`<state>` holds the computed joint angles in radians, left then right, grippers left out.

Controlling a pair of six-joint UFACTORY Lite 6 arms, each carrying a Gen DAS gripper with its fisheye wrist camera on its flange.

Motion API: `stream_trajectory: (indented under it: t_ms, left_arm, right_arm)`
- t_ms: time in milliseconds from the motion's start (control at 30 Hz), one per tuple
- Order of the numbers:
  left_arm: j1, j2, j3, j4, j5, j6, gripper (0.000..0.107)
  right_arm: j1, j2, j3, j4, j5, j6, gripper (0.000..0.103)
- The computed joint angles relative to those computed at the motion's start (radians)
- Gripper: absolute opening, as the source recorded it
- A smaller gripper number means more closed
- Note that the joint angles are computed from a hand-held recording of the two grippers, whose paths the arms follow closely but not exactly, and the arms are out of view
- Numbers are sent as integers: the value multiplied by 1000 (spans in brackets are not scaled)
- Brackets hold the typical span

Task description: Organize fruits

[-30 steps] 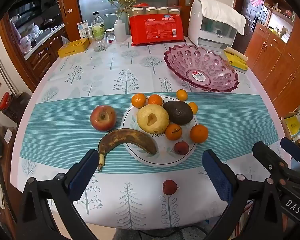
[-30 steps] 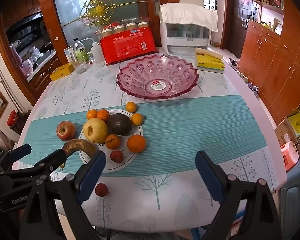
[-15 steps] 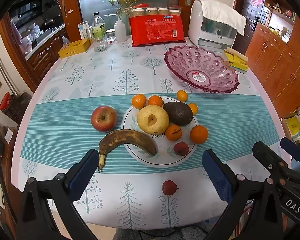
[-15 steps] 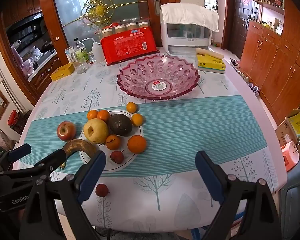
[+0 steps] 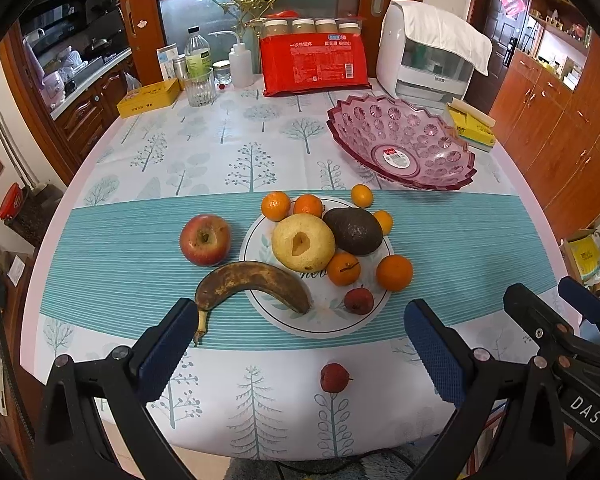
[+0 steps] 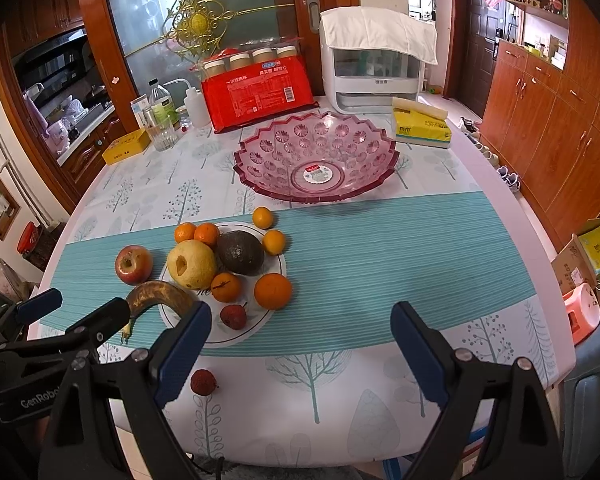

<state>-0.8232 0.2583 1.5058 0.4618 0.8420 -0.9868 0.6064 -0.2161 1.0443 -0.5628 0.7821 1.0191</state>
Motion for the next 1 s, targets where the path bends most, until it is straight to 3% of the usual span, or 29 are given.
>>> stream_trajectory:
  t_ms: [1000]
  left_arm:
    - [3, 1, 6, 3, 3, -5, 102]
  right_arm:
    - [-21, 13, 29, 28, -25, -50, 92]
